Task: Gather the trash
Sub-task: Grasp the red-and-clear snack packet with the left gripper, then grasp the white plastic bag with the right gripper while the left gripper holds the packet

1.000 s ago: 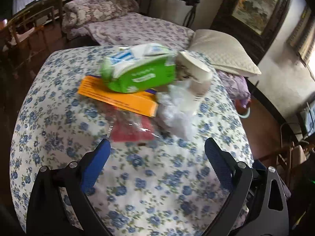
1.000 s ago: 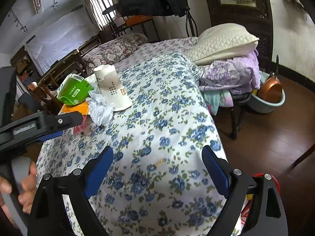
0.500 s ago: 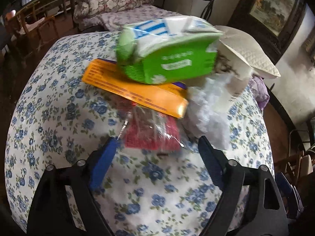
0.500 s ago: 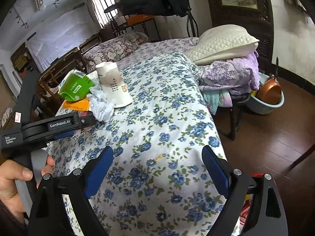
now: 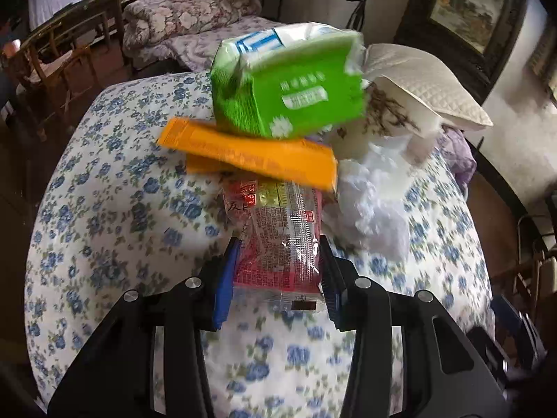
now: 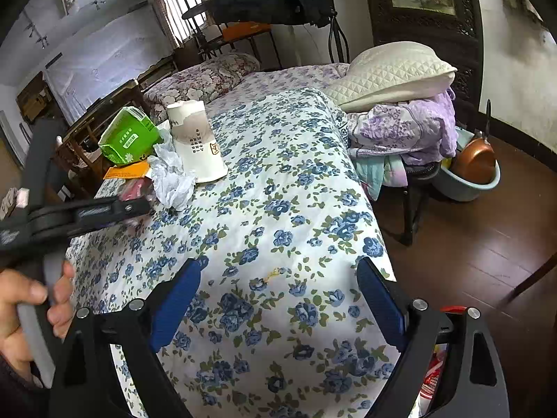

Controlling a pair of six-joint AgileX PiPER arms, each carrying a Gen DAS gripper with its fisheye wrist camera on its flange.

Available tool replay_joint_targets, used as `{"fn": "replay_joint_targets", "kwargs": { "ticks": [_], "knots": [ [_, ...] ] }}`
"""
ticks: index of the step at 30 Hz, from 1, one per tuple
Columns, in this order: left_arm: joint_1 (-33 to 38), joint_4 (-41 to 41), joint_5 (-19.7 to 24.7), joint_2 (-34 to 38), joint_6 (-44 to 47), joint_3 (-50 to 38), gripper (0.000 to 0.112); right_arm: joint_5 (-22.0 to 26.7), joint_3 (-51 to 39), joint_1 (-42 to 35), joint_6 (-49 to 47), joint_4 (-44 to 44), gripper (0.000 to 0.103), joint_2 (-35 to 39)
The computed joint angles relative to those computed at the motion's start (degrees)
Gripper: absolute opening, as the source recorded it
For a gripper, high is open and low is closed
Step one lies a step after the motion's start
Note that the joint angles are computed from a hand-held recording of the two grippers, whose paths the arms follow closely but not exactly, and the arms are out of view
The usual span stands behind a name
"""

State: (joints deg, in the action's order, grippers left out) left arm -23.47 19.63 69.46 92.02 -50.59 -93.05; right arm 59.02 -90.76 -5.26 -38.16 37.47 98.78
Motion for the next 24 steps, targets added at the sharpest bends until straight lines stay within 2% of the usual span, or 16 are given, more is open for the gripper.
{"fn": "replay_joint_targets", "kwargs": {
  "ticks": [4,11,16,24],
  "knots": [
    [-2.0,-0.7,-0.1,-4.7,0.1,2.5,0.044,-0.2,0.2,0.2,-0.9,-0.2,0.090,0.0],
    [-6.7,3.0,-0.2,-12.0,-3.3,5.1,0.044,-1.2,2.1,0.4,-2.4,1.0,0.089,-1.0],
    [-3.9,1.9,-1.6,-12.4,-3.9,5.1,0.044,-0.2,0.9,2.6,-1.2,0.3,0.090,-0.9],
    [-1.2,0.6,-1.9,-11.8,-2.3,5.1,0.044,0.4,-7.7,12.1,3.1,-5.7,0.088,2.7]
  ]
}}
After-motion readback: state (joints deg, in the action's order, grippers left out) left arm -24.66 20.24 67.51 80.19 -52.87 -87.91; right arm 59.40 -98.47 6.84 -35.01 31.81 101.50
